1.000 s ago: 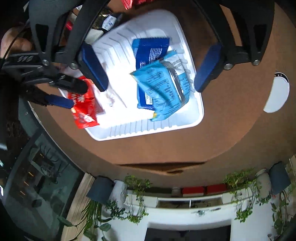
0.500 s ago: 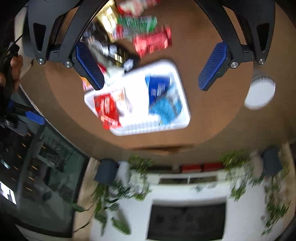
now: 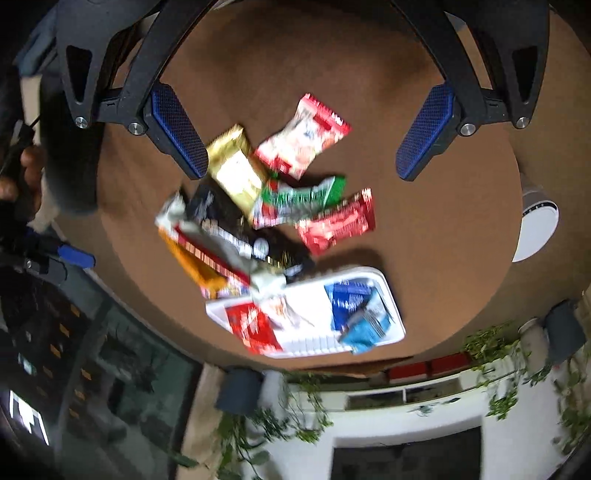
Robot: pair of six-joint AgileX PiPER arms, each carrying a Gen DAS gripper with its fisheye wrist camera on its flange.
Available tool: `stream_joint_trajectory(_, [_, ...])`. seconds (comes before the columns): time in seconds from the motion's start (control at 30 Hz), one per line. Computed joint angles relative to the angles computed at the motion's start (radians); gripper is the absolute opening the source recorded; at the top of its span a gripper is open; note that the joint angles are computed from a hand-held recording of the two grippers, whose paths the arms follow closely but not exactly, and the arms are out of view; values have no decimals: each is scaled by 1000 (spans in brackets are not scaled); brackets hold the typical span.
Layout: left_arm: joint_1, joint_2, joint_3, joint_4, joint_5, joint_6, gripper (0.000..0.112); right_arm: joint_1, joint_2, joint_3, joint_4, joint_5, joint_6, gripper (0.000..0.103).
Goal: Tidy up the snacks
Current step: 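Withdraw both tools from the tray and move the left tool over the remaining packets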
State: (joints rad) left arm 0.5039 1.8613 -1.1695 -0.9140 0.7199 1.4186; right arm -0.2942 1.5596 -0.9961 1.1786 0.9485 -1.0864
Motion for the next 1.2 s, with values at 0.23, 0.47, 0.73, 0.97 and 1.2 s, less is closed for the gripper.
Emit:
stream_joint_trajectory(0.23, [-72,48,-32,153,-36,34,103,13,-17,76,-18,-17,-17,103])
stream_joint_trajectory(0.47, [-104,121,-118,288,0,-21,99,43,-31,95,-42,-71,-21,101])
stream_joint_trajectory(0.73, [-131,231,-262,439,88,-135,81,49,-9,82,-62,-72,2,99])
stream_joint_trajectory(0.97, [-161,293,-361,514,163,-201,59,55,8,60,-86,-68,32,99])
stream_joint_trajectory(1.2, [-214,347,-483,633,244,-331,48,71,15,40,-117,-72,60,98])
